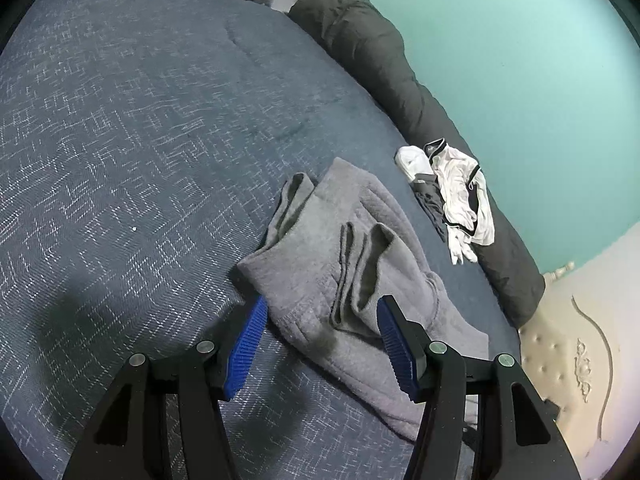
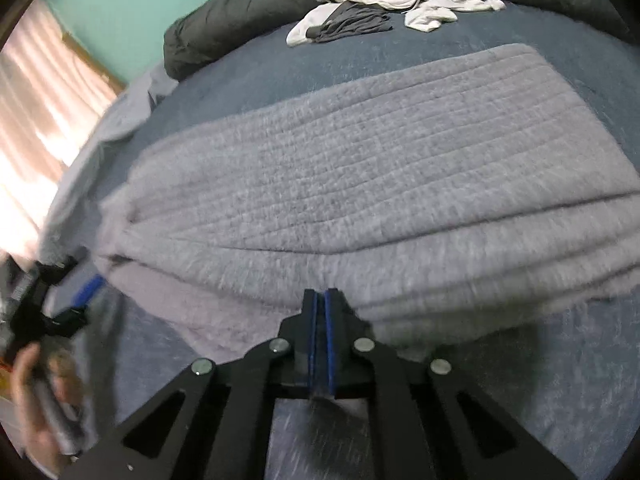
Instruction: Fold clothes
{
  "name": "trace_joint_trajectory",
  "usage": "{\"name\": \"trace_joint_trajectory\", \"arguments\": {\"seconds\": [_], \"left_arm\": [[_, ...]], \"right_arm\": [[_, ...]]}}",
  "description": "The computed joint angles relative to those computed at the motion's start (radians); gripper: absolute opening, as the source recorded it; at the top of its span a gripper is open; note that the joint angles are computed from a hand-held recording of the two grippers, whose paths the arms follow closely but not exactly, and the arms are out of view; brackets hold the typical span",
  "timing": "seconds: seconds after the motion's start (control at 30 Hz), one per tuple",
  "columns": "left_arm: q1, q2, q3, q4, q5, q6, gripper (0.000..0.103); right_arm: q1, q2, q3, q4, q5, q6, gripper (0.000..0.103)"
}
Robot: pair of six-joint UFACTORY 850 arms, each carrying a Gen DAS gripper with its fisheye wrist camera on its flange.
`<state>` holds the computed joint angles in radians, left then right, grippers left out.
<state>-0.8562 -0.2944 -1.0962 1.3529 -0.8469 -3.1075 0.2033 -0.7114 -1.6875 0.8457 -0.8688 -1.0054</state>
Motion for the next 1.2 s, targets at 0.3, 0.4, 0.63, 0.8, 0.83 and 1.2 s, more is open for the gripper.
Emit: {"name": "trace_joint_trajectory", "arguments": {"seconds": [0.3,0.4,0.63,0.8,0.83,1.2], "left_arm": [[-0.001,0.001,0.000,0.000,-0.003,-0.004,0.061],[-0.002,0.004,0.007,-0.001,-0.006,-0.008,0.061],[-0.004,0.003,-0.002,-0.007,-0.013,0.004,0.061],[-0.004,0.000,-0.012,-0.024,-0.017,0.026,0.061],[-0.005,0.001,-0.011,-0.024,-0.023,0.024,0.061],[-0.002,0.003,-0.013,-0.014,-0.024,0.021,0.061]], "right_arm": [[0.019,0.017,0.078,-0.071,0.054,-0.013,0.000],[0.017,0.016,0.080,-0.049,0.052,-0.001,0.000],[0.016,0.055,0.040,0.048,0.037,-0.096,0.002],[0.038,-0.049,-0.095,-0.090,0.026,0.069,0.002],[0.046,-0.076,-0.125,-0.113,0.021,0.097,0.001],[0.076,-0.087,-0.202,-0.096,0.043,0.096,0.002]]}}
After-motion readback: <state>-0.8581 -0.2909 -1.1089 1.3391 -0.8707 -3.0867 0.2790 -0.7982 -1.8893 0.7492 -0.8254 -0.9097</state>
